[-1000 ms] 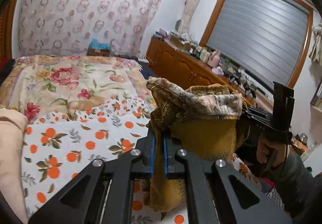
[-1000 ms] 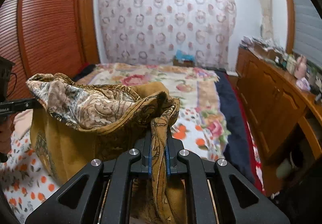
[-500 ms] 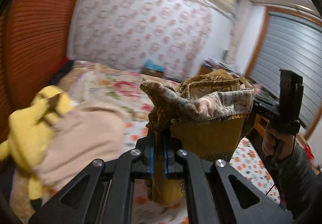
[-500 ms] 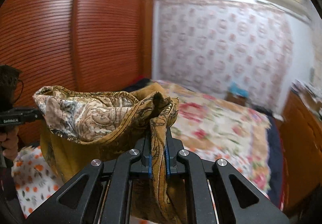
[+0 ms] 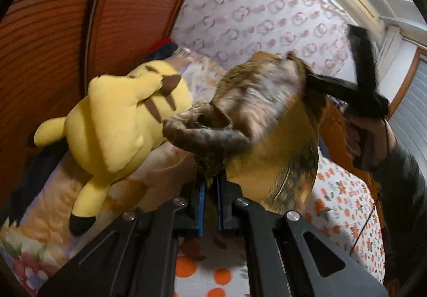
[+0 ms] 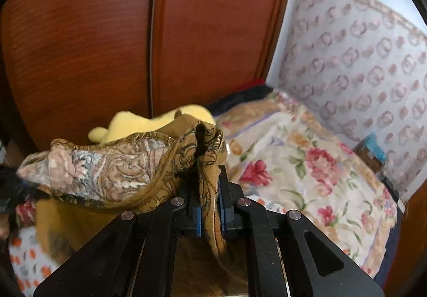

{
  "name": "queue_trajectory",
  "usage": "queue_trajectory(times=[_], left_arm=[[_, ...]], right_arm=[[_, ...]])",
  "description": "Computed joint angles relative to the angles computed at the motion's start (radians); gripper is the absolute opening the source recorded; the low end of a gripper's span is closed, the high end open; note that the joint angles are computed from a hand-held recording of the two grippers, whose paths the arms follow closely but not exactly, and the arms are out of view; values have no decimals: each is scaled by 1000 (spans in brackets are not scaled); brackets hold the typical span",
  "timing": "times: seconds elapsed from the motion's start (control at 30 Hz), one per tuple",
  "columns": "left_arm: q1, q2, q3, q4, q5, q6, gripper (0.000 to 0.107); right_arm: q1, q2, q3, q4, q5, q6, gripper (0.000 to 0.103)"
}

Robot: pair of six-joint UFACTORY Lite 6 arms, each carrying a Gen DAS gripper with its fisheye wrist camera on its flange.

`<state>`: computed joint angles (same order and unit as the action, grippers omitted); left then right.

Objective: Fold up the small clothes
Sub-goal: 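Lift the folded bundle with both grippers and carry it toward the yellow plush toy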

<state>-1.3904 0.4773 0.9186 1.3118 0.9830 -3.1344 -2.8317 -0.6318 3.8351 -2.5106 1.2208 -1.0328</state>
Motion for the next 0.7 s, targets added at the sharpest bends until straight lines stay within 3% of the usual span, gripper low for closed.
queue_trajectory(times=[0.07,0.13,0.2,0.27,0.37,0.43,0.57,0.7], left_arm=[[-18,22,18,-24,1,6,3],[-28,30,28,-43,1,13,3],[-34,22,11,-33,1,-3,5],[-43,-1,-3,-46,8,16,8],[-64,-22,16,-95,50,79,15],[-77,-40,20,-117,87,106,28],[-97,-64,33,-161,155,167,35],[-55,-86,37,-191,158,259,36]], right_arm=[[60,-138,-152,-82,6,107,11],[81,-183,-191,-125,-15,158,18],[72,-181,-180,-113,-27,173,34],[61,-176,-189,-96,-43,195,43],[39,-126,-144,-61,-49,167,44],[28,-102,-118,-43,-26,147,44],[30,-83,-72,-78,-8,117,44],[70,-128,-91,-168,12,116,44]])
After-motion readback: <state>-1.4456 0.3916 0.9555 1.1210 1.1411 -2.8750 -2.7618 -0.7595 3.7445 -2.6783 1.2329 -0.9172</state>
